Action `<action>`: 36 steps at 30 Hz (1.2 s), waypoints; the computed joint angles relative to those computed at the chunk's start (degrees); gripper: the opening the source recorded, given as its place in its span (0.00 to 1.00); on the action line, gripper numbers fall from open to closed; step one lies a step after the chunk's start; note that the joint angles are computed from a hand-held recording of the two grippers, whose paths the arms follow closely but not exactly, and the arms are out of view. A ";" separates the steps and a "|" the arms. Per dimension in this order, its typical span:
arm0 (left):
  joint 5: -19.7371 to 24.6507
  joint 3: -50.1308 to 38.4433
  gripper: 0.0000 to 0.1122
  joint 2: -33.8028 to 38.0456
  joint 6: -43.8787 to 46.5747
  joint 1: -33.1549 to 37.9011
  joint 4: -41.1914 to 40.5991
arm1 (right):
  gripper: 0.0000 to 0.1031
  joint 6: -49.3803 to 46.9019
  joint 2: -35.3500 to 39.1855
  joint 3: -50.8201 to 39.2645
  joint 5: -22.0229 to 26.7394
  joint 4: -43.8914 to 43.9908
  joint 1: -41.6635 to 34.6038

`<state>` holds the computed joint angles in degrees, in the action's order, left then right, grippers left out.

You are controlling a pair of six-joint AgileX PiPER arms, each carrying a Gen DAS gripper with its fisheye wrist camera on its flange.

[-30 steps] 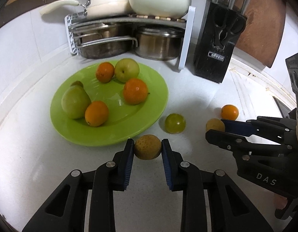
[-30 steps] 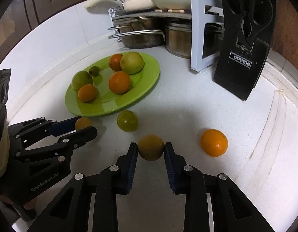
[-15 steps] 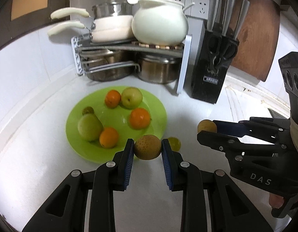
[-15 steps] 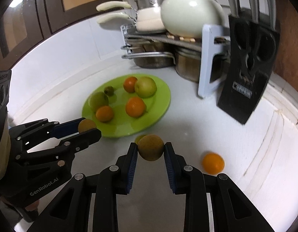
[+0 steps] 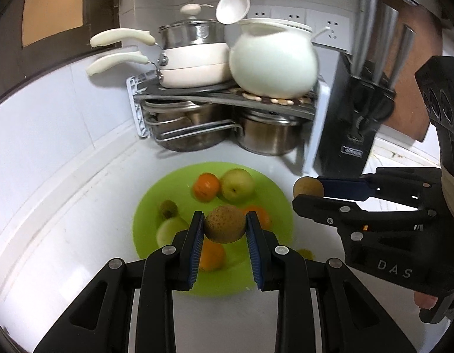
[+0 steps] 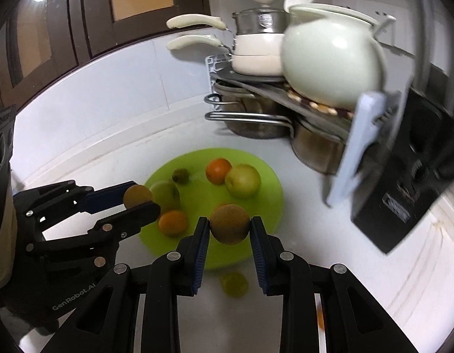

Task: Organize fruits
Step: 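Carry both fruits over the green plate with both tools, then lower both fruits onto the green plate and open both tools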

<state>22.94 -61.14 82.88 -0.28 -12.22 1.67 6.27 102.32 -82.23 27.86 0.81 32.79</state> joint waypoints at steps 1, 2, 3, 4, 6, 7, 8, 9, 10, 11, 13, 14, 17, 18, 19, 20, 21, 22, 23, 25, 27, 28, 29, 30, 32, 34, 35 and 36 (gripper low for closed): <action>0.13 -0.77 0.26 0.62 1.25 0.72 -0.97 | 0.29 -0.45 0.85 -1.35 0.55 0.27 0.10; 0.30 -1.51 0.26 1.25 2.14 1.31 -1.63 | 0.29 -0.73 1.81 -2.72 1.07 0.37 0.24; 0.59 -2.36 0.26 1.98 3.07 1.89 -2.34 | 0.29 -1.56 2.94 -4.42 1.74 0.96 0.28; 0.80 -3.18 0.26 2.76 3.85 2.43 -2.89 | 0.29 -2.43 4.24 -6.34 2.65 1.57 0.28; 1.16 -4.66 0.26 4.23 5.06 3.30 -3.83 | 0.29 -3.48 6.55 -9.61 4.19 2.26 0.32; 1.49 -5.66 0.26 5.26 5.89 3.94 -4.42 | 0.29 -4.30 7.81 -11.38 5.16 2.75 0.25; 1.61 -6.15 0.26 5.85 6.13 4.22 -4.61 | 0.29 -4.25 8.79 -12.69 5.86 2.53 0.34; 1.89 -6.99 0.26 6.84 6.85 4.70 -5.10 | 0.29 -4.53 10.13 -14.51 6.72 2.63 0.37; 2.11 -7.56 0.26 7.49 7.17 4.99 -5.28 | 0.29 -4.81 10.91 -15.49 7.21 2.73 0.42; 2.35 -8.21 0.26 8.29 7.54 5.36 -5.47 | 0.29 -4.65 11.85 -16.77 7.88 2.46 0.47; 2.62 -9.39 0.26 9.78 7.61 5.86 -5.09 | 0.29 -4.67 13.55 -18.94 8.89 2.43 0.55; 2.79 -9.87 0.26 10.33 7.53 6.01 -4.89 | 0.29 -4.35 14.37 -19.97 9.31 2.12 0.65; 3.06 -10.83 0.26 11.73 8.43 6.75 -5.49 | 0.29 -4.19 16.57 -22.67 10.34 2.01 0.71; 3.14 -11.19 0.26 12.18 8.42 6.86 -5.39 | 0.29 -4.26 17.07 -23.24 10.58 2.19 0.69; 3.11 -11.44 0.26 12.62 8.46 7.01 -5.28 | 0.29 -4.36 17.70 -23.98 10.88 2.33 0.70; 3.22 -11.75 0.26 12.97 8.35 7.07 -5.04 | 0.29 -4.39 18.21 -24.54 11.09 2.35 0.69; 3.35 -12.15 0.26 13.39 8.26 7.15 -4.90 | 0.29 -4.35 18.78 -25.17 11.36 2.33 0.69; 3.35 -12.28 0.26 13.58 8.50 7.25 -5.14 | 0.29 -4.46 19.08 -25.45 11.45 2.44 0.66; 3.40 -12.70 0.26 14.01 8.77 7.42 -5.36 | 0.29 -4.60 19.57 -26.00 11.68 2.57 0.62; 3.31 -12.96 0.26 14.36 8.75 7.56 -5.26 | 0.29 -4.73 20.11 -26.52 11.90 2.58 0.63; 3.46 -13.42 0.26 14.87 9.01 7.68 -5.52 | 0.29 -4.77 20.71 -27.19 12.07 2.53 0.63; 3.41 -13.39 0.26 14.91 8.91 7.67 -5.49 | 0.29 -4.91 21.11 -27.70 12.27 2.68 0.55; 3.43 -13.42 0.26 14.97 8.91 7.70 -5.57 | 0.29 -5.03 21.28 -27.86 12.29 2.83 0.53; 3.58 -13.56 0.26 15.09 8.96 7.70 -5.59 | 0.29 -5.01 21.43 -28.02 12.31 2.71 0.58; 3.63 -13.57 0.26 15.11 8.69 7.69 -5.34 | 0.29 -4.95 21.81 -28.58 12.46 2.49 0.69; 3.88 -13.73 0.26 15.15 8.80 7.73 -5.48 | 0.29 -5.02 22.04 -28.95 12.65 2.42 0.77; 3.87 -13.69 0.26 15.05 8.89 7.81 -5.73 | 0.29 -4.90 22.10 -29.01 12.60 2.30 0.79; 3.88 -13.68 0.26 14.96 8.89 7.87 -5.80 | 0.29 -4.64 22.00 -28.80 12.35 2.16 0.80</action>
